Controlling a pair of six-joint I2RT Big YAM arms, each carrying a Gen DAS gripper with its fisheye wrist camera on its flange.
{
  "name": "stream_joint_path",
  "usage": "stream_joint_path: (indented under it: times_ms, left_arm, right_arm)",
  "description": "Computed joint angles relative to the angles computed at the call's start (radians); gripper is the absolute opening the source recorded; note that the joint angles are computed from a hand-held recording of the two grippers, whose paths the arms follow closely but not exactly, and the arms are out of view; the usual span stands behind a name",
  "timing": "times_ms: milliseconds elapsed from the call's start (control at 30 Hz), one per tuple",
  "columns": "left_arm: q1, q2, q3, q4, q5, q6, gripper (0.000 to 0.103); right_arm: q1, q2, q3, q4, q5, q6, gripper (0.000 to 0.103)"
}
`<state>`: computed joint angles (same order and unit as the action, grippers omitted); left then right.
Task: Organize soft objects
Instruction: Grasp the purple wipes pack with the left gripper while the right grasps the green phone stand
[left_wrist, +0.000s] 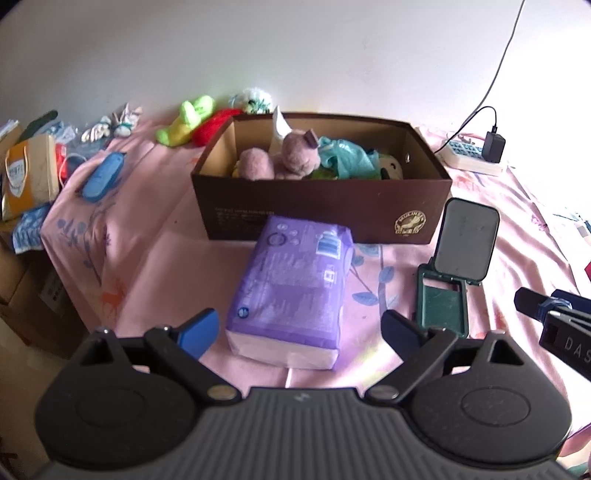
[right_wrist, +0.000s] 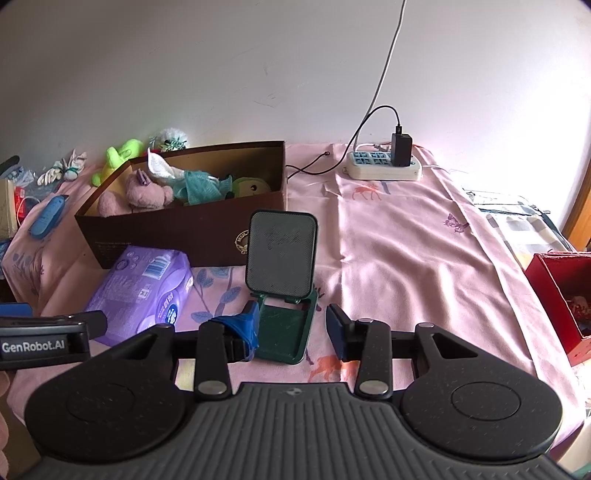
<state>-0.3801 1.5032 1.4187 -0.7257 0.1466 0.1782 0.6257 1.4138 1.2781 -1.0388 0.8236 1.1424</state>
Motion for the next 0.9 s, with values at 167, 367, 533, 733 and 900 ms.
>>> stream_joint_path:
  times_ms: [167, 367, 533, 733, 900]
  left_arm:
    - [0.000, -0.011, -0.005, 0.022, 0.001, 0.002, 0.094]
    - [-0.011, -0.010, 0.001, 0.031, -0.021, 0.018, 0.094]
    - [-0.031, -0.010, 0.017, 0.021, -0.037, 0.028, 0.094]
    - [-0.041, -0.014, 0.009, 0.013, -0.065, 0.020, 0.094]
    - [-0.043, -0.028, -0.008, 0.025, -0.083, 0.018, 0.094]
  right_arm:
    - [-0.008, -0.010, -0.011, 0.005, 0.005, -0.005, 0.024]
    - [-0.018, -0.024, -0.031, 0.012, 0.003, 0.008, 0.024]
    - [-0.026, -0.045, -0.051, 0.007, 0.004, 0.028, 0.024]
    - [-0.031, -0.073, -0.072, -0.005, 0.022, 0.067, 0.024]
    - [-0.022, -0.089, -0.085, -0.013, 0.041, 0.097, 0.024]
